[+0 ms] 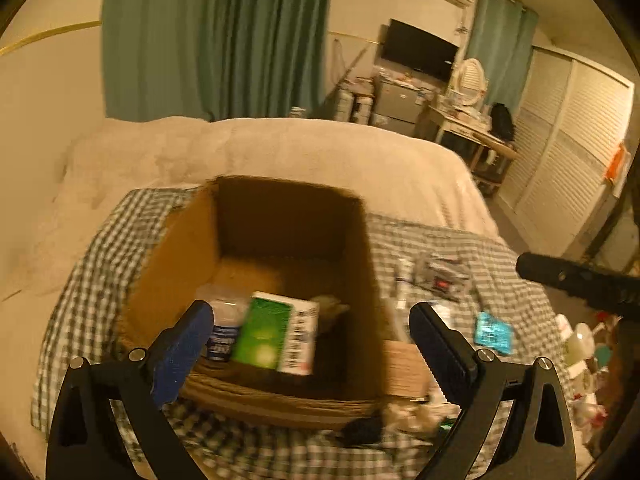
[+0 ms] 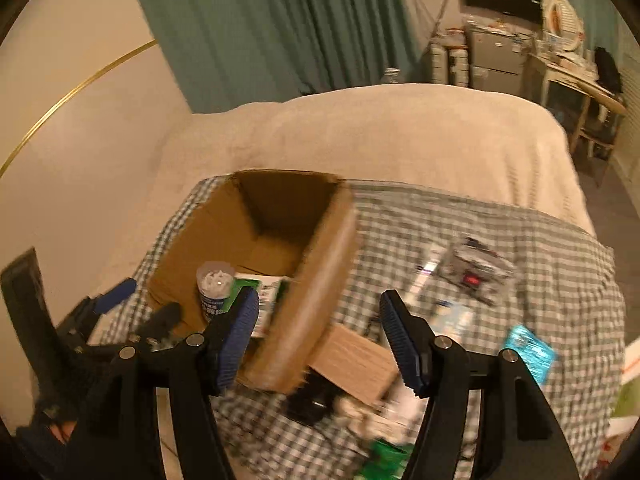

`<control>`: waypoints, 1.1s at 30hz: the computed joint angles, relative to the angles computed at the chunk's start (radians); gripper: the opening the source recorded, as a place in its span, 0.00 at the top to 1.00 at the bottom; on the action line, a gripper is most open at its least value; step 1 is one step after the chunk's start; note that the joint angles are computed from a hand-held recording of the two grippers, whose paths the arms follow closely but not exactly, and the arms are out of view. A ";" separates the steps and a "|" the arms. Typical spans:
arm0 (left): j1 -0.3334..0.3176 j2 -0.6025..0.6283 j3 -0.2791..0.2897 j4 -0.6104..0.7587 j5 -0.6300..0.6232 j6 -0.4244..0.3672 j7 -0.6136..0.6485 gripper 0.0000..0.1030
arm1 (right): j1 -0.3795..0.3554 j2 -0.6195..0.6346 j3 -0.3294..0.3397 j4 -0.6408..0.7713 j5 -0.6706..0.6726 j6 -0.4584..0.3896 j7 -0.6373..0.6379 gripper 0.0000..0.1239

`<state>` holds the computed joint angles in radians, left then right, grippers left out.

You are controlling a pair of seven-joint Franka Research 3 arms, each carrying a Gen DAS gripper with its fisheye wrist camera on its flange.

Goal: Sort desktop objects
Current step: 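Open both tools to drop the jar and figure into the box, then move both tools back over the remaining items on the bed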

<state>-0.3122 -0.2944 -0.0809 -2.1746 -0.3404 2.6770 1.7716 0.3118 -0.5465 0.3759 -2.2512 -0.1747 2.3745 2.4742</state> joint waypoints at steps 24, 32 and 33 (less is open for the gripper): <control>-0.105 0.238 -0.180 0.082 0.196 0.079 -0.137 0.02 | -0.125 -0.524 -0.122 -0.451 0.178 -0.176 -0.107 0.48; -0.082 0.381 -0.230 0.175 0.205 0.040 -0.133 0.02 | -0.164 -0.511 -0.159 -0.551 0.222 -0.127 -0.156 0.45; -0.081 0.397 -0.234 0.185 0.220 0.043 -0.141 0.02 | -0.164 -0.515 -0.158 -0.562 0.228 -0.124 -0.156 0.44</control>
<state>-0.3935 0.1025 -0.3153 -1.9894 -0.1207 2.7199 1.6309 0.1477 -1.0618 0.2178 -2.8135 0.0529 2.2504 2.3185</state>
